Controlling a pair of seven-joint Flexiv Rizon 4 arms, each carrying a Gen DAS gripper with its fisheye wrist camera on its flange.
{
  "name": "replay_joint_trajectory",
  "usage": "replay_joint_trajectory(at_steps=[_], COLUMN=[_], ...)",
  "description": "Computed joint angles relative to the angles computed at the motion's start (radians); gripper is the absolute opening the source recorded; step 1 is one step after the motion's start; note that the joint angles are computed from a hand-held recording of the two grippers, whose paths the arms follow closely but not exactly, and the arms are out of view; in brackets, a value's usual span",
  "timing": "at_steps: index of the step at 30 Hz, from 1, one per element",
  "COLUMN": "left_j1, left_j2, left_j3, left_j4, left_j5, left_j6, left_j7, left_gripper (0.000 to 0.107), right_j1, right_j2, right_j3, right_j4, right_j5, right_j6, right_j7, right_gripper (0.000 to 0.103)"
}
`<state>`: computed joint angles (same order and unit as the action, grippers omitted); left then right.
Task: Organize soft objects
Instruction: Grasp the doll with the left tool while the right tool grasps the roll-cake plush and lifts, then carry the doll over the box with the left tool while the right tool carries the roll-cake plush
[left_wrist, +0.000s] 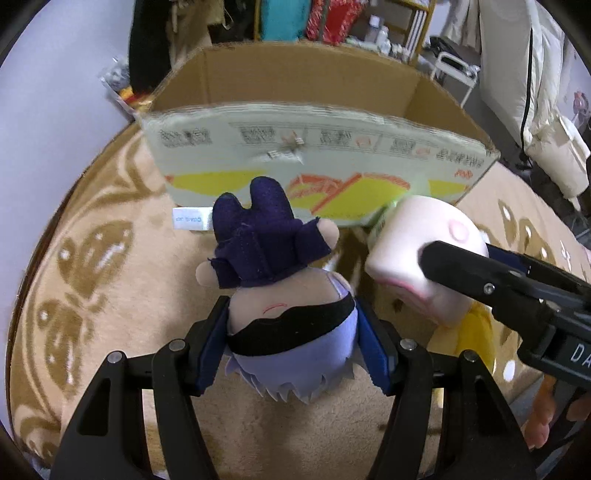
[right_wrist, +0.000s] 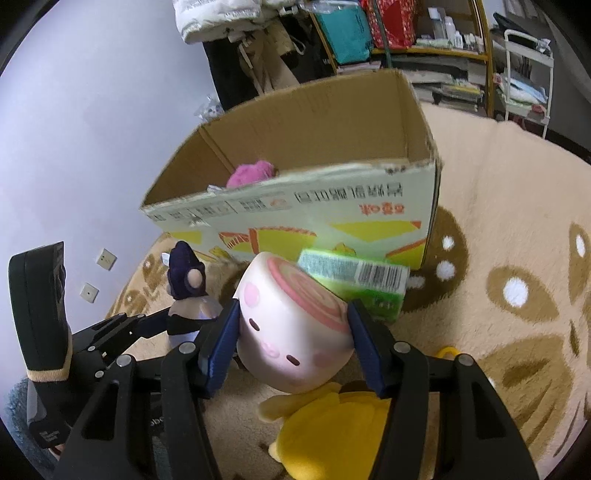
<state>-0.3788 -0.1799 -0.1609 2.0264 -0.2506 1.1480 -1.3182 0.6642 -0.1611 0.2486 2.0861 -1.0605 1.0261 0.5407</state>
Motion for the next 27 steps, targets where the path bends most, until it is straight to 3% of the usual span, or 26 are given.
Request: replay_joint_trajectory(at_steps=[6, 9, 15, 20, 27], left_j1=[-0.009, -0.015, -0.006, -0.009, 0.001], left_j2=[0.046, 0.073, 0.116, 0.138, 0.141], left_j3=[0.016, 0.028, 0.014, 0.053, 0.094], left_j4=[0.052, 0.076, 0.133, 0.124, 0.076], left_j5=[0.034, 0.089, 0.044, 0.199, 0.437], left_j6=[0.135, 0.222, 0.367, 0.451, 0.495], left_j7=[-0.038, -0.076, -0.051, -0.166, -0.366], left_gripper=[0.064, 0.064, 0.064, 0.064, 0.064], right_j1=[0.009, 0.026, 0.049, 0.059, 0.082], right_j2=[0.030, 0.042, 0.077, 0.091, 0.105], right_j3=[0.009, 0.026, 0.055, 0.073, 0.095], right_j4=[0.001, -0.016, -0.030, -0.039, -0.060], right_j5=[-0.077, -0.099, -0.170, -0.201, -0.236], right_j6=[-0.057, -0.147, -0.292, -0.376, -0.539], right_j7=[0.044, 0.040, 0.063, 0.074, 0.070], right_gripper=[0.059, 0.055, 0.049, 0.049, 0.045])
